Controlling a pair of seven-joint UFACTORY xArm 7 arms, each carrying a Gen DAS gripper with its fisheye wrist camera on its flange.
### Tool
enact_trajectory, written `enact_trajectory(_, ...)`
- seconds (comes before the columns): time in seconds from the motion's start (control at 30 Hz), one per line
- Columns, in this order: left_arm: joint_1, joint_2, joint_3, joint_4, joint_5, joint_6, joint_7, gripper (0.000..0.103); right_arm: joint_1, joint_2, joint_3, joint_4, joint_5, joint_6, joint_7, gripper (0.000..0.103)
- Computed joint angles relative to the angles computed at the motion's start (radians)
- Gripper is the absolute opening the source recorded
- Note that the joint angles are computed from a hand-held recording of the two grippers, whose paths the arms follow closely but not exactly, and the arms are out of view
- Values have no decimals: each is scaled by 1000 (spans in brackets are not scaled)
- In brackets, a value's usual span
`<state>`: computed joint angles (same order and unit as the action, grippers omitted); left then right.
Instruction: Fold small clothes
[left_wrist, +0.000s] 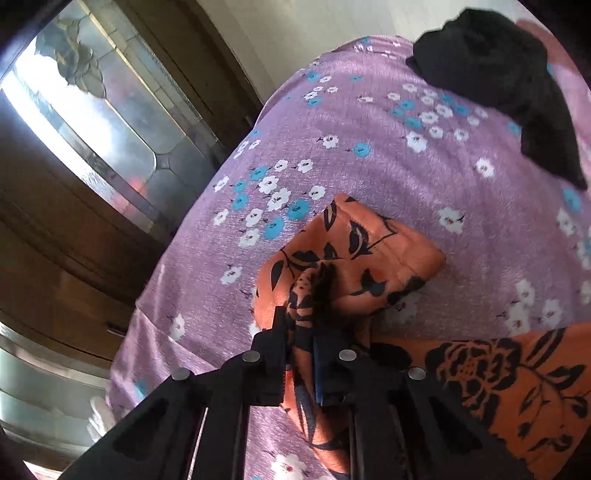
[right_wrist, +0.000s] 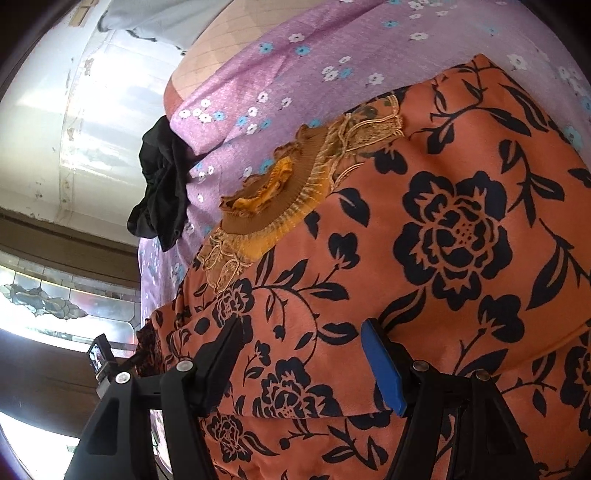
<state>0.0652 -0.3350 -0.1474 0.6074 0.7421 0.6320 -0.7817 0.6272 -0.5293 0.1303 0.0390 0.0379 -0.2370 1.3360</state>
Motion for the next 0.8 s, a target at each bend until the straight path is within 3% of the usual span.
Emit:
enact_trajectory(0.1, -28, -76, 31, -39, -73, -48, 68, 9, -24, -23, 32, -7, 9, 4, 8, 69)
enact_trajectory(0.23, -70, -193, 16, -58, -187, -39, 194, 9, -38, -76, 50, -28, 17, 9, 20, 69)
enact_trajectory(0.33, -52, -251, -49, -51, -182, 4, 218, 9, -28, -112, 39, -45, 16, 10, 25, 69)
enact_trajectory(0.53, -71, -377, -45, -70, -300, 72, 259, 8, -13, -246, 15, -107, 20, 47, 47, 69)
enact_trajectory(0.67, -125, -444, -44, -50, -396, 93, 304, 8, -4, -266, -11, -120, 17, 25, 53, 69)
enact_trajectory(0.8, -204, -451, -103, 32, -474, 90, 331, 8, 4, -303, -23, -128, 6, 29, 50, 69)
